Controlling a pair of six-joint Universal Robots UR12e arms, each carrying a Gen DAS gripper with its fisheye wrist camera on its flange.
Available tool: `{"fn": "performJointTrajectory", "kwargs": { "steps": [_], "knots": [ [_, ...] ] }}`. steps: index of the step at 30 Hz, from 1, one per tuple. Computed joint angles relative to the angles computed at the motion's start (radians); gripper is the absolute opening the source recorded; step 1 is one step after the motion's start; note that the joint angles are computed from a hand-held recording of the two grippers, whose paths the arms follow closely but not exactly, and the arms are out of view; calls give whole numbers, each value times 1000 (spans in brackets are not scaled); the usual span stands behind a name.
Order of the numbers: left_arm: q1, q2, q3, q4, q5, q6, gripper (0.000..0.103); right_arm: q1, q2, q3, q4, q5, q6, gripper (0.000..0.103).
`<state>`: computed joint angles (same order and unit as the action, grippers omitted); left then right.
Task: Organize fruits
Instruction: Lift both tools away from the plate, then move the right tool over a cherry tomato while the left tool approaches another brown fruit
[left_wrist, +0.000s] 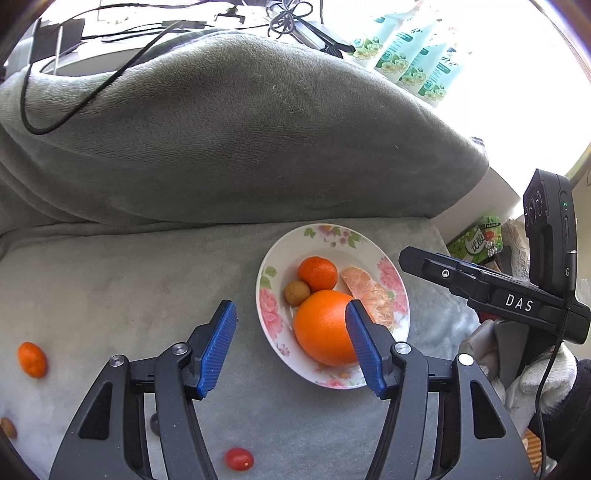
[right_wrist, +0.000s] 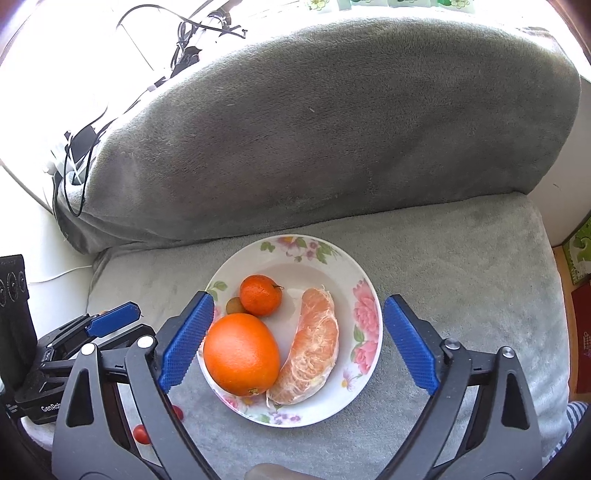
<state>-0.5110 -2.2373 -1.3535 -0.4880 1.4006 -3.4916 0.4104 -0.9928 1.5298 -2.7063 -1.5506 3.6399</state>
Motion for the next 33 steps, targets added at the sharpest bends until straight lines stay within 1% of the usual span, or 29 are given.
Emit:
{"fn": "performJointTrajectory", "kwargs": {
  "steps": [5,11,14,19,24,27,31,33],
  "knots": [
    [5,30,-47,21,27,-15,61,23,-1,-15,13,-56,-54,95],
    [17,77,-121,54,69,-47,61,42,0,-34,39,-84,-85,95],
    [24,100,-161,68,103,-66,61,48,-1,-30,18,-70,-98,95],
    [36,139,-226,86,139,-118,61,63,2,-32,-4,-41,-137,95],
    [45,176,-291,94,182,-167,61,77,9,-39,-5,20,-210,95],
    [50,198,-334,98,200,-207,61,91,13,-44,1,34,-260,94],
    [55,223,-388,106,219,-246,61,106,21,-56,38,59,-308,84],
    [56,229,-404,103,230,-266,61,110,26,-61,55,81,-318,81]
  ]
}}
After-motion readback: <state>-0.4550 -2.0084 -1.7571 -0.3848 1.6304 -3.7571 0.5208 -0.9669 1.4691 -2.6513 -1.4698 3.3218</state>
